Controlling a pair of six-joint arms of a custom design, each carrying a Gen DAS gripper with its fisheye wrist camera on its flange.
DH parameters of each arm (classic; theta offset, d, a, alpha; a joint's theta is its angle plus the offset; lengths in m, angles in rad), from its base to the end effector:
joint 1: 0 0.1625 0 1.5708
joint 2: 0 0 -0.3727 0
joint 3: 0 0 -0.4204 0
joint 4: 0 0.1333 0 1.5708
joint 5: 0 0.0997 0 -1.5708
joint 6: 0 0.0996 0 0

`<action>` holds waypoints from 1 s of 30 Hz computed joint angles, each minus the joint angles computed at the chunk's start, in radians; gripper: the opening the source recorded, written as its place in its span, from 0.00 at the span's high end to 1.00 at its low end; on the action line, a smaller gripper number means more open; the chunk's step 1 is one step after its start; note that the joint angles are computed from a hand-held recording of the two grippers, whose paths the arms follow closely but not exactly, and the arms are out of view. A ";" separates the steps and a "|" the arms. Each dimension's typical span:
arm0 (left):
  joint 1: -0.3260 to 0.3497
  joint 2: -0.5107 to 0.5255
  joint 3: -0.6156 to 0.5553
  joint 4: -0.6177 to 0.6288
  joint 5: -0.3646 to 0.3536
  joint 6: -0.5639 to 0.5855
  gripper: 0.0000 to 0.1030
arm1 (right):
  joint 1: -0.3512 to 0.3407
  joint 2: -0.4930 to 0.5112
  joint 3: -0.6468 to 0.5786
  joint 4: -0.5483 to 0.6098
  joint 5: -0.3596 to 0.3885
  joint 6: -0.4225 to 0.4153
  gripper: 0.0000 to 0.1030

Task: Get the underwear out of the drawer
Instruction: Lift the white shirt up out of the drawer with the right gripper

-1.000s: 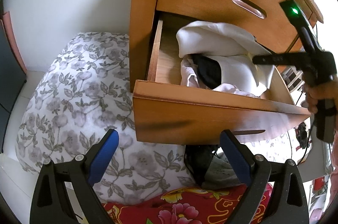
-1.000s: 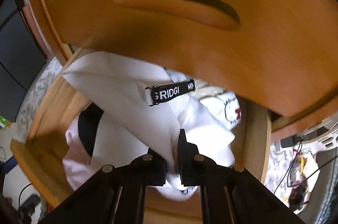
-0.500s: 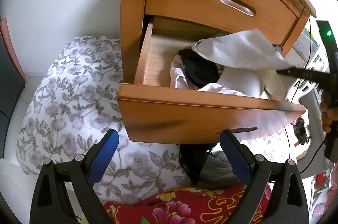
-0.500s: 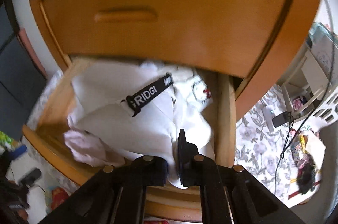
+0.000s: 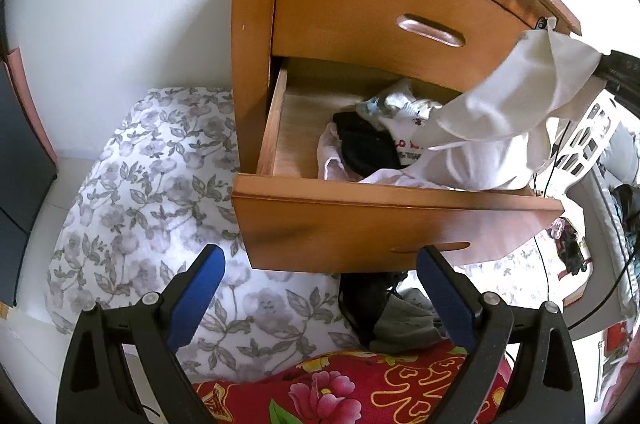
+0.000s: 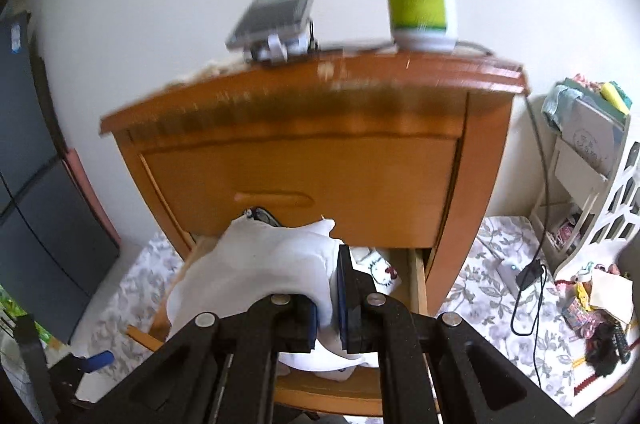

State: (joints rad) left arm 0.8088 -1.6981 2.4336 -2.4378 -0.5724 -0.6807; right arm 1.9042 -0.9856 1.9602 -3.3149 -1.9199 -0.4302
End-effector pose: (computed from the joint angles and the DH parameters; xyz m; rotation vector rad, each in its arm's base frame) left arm -0.0986 -0.4177 0.2097 0.0110 2.3034 -0.9427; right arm 0.2831 -0.5143 0.1275 0.7907 -2.4641 1.0220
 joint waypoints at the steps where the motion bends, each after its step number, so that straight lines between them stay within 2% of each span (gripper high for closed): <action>1: -0.011 -0.007 0.002 0.016 0.006 -0.012 0.06 | 0.006 -0.022 0.015 -0.001 0.011 0.005 0.93; 7: -0.068 -0.041 0.013 0.093 0.035 -0.070 0.06 | 0.045 -0.116 0.079 -0.037 0.061 -0.022 0.93; 11: -0.107 -0.070 0.023 0.151 0.053 -0.118 0.06 | 0.074 -0.165 0.109 -0.054 0.060 -0.049 0.93; 23: -0.209 -0.142 0.039 0.328 0.089 -0.250 0.06 | 0.133 -0.335 0.205 -0.063 0.105 -0.054 0.93; 30: -0.262 -0.192 0.052 0.423 0.097 -0.317 0.06 | 0.206 -0.415 0.247 -0.073 0.078 -0.082 0.93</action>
State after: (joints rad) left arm 0.5473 -1.8903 2.4852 -2.0149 -0.4751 -0.9973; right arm 2.1098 -1.4007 2.2070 -3.3880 -1.8415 -0.5126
